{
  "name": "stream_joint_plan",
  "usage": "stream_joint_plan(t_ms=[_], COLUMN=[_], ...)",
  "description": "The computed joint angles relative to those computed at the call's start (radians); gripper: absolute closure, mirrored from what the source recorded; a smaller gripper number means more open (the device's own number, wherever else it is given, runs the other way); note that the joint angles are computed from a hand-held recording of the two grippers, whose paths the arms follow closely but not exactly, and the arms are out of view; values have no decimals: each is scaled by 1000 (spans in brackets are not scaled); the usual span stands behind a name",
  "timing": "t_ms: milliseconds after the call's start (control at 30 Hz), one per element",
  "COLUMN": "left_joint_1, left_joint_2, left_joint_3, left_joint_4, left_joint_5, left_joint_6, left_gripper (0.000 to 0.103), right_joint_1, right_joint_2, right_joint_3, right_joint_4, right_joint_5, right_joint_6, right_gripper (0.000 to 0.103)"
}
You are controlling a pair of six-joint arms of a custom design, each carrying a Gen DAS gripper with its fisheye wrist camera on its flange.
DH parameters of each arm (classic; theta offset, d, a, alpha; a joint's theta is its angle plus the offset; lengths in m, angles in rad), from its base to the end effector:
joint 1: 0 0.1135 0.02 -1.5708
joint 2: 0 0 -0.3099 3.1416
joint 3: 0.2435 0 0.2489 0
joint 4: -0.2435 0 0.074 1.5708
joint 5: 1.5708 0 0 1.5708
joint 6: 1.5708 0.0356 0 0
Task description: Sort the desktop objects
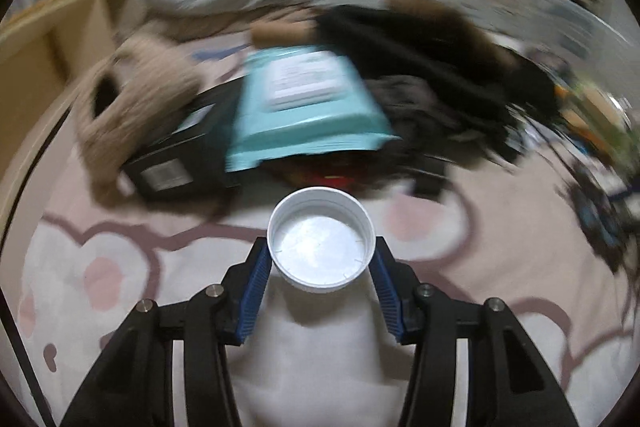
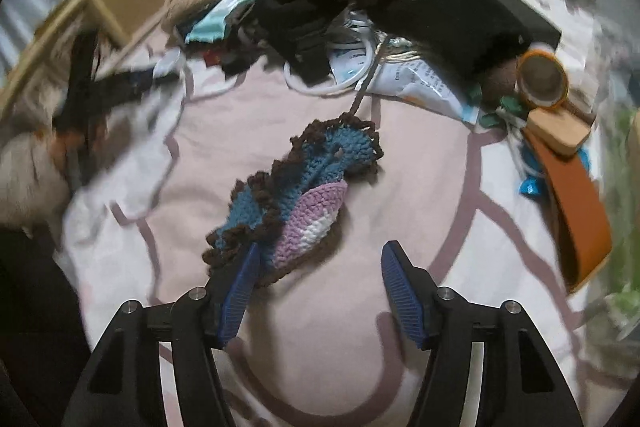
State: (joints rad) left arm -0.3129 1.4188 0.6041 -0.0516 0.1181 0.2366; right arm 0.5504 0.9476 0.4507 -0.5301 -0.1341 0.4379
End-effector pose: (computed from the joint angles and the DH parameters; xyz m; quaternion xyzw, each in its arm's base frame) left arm 0.2397 -0.0820 0.2019 0.2738 0.8963 -0.0685 0.3420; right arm 0.1140 0.0755 0.2092 -0.0720 0.9586 0.1839 0.2053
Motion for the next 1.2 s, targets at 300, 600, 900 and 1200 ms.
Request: stream_joint_plan(t_ms=[300, 600, 900, 1200], left_joint_1=[-247, -374, -363, -358], left_joint_2=[-79, -46, -10, -16], left_joint_3=[27, 32, 4, -12], left_joint_4=[-127, -138, -138, -124], left_joint_5=[42, -77, -84, -82], left_joint_6=[-68, -166, -176, -168], left_gripper=[53, 53, 53, 53], right_joint_1=[35, 182, 321, 318], right_joint_2=[103, 101, 18, 30], right_joint_3=[20, 88, 144, 141], right_joint_4=[97, 47, -71, -93], right_joint_5=[-45, -3, -92, 14], right_joint_6=[101, 127, 106, 181], right_gripper=[55, 92, 99, 98])
